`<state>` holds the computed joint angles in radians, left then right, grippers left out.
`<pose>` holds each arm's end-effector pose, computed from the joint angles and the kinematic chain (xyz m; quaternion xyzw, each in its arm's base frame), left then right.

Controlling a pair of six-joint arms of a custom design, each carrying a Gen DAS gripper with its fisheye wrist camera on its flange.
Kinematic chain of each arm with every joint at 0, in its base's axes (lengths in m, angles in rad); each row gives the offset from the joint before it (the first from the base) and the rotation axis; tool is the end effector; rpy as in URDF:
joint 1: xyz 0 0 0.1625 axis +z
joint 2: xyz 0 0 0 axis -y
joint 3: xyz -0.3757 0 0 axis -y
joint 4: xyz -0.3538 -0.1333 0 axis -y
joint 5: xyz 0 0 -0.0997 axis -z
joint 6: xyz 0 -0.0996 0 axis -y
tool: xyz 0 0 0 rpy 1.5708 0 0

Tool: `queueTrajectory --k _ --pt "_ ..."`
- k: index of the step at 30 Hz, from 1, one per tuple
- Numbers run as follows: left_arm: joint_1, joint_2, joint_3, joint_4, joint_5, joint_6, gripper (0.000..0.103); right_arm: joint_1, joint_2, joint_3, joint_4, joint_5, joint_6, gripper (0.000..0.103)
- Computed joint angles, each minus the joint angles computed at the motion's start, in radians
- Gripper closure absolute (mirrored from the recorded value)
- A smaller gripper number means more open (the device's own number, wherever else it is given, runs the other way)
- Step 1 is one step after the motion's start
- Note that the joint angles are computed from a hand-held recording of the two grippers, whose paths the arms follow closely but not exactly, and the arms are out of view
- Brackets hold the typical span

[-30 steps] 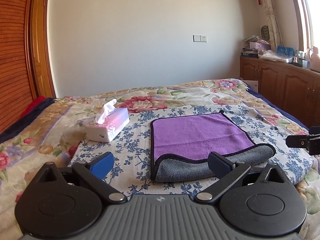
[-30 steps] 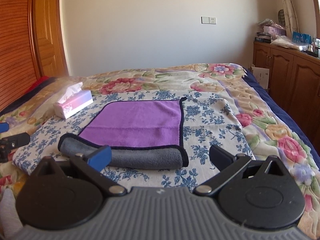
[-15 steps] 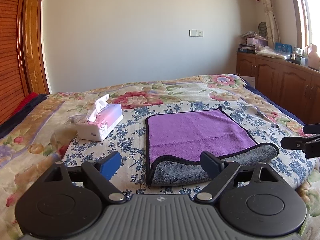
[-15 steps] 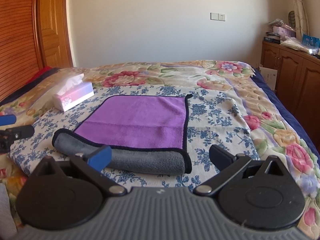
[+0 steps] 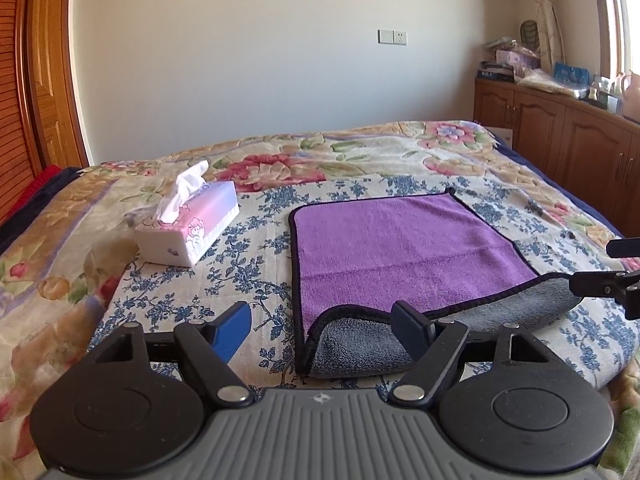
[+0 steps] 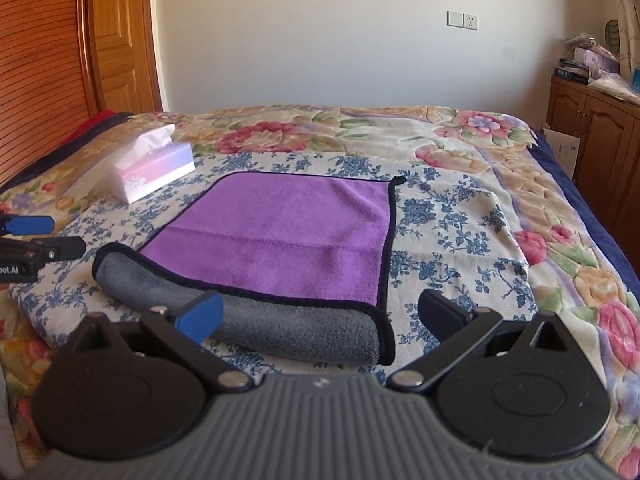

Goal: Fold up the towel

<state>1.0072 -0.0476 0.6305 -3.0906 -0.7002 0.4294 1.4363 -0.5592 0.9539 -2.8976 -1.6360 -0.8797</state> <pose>-0.2404 -0.7725 0.0279 0.2180 0.8021 -0.4337 0.3480 0.0205 -0.7942 0.2466 0.3114 -0.8369 0.3785 0.2436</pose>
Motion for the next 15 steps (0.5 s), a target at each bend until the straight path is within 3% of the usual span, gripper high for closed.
queueTrajectory --k 11,15 --pt "0.025 0.066 -0.159 0.152 -0.018 -0.028 0.037 -0.01 0.061 -0.137 0.097 -0.007 0.031 0.0" --pt "0.033 0.088 -0.214 0.215 -0.02 -0.051 0.047 -0.012 0.084 -0.19 0.146 -0.02 0.044 0.0"
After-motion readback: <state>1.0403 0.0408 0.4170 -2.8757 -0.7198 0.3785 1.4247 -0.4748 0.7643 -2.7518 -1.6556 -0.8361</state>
